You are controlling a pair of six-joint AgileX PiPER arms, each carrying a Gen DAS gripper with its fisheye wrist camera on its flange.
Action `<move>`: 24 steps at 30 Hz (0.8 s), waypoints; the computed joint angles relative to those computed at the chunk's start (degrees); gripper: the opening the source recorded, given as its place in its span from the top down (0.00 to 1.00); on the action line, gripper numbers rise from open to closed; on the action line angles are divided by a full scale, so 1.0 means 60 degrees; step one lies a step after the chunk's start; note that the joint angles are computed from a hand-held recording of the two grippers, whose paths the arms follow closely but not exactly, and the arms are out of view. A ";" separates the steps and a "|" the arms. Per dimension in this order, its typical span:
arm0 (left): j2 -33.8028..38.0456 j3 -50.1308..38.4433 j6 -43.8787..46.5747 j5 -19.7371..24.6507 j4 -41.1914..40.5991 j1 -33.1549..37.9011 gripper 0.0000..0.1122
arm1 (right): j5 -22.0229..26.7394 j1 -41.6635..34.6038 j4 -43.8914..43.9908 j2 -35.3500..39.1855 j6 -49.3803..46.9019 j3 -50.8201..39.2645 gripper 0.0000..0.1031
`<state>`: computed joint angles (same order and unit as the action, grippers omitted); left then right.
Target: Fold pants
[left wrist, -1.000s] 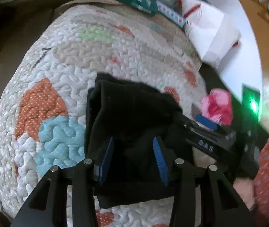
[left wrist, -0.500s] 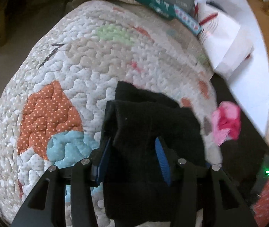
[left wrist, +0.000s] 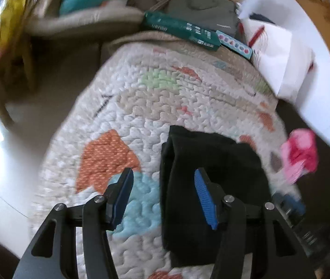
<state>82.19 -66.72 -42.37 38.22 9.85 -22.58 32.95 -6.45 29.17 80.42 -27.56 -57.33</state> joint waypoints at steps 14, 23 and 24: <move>-0.0646 0.0880 -0.4190 0.2803 0.4774 -0.3324 0.46 | 0.0081 0.0144 0.0063 -0.1207 -0.0043 0.0869 0.19; -0.0639 0.1098 -0.4794 0.3681 0.5689 -0.4385 0.46 | -0.0019 0.0229 -0.0033 -0.1960 -0.0143 0.1345 0.19; -0.0632 0.1106 -0.4792 0.3696 0.5698 -0.4402 0.46 | -0.0044 0.0258 -0.0094 -0.1995 -0.0108 0.1372 0.19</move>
<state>78.40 -60.09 -71.12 60.39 44.04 -48.99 32.69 -4.90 28.61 68.45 -28.21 -49.10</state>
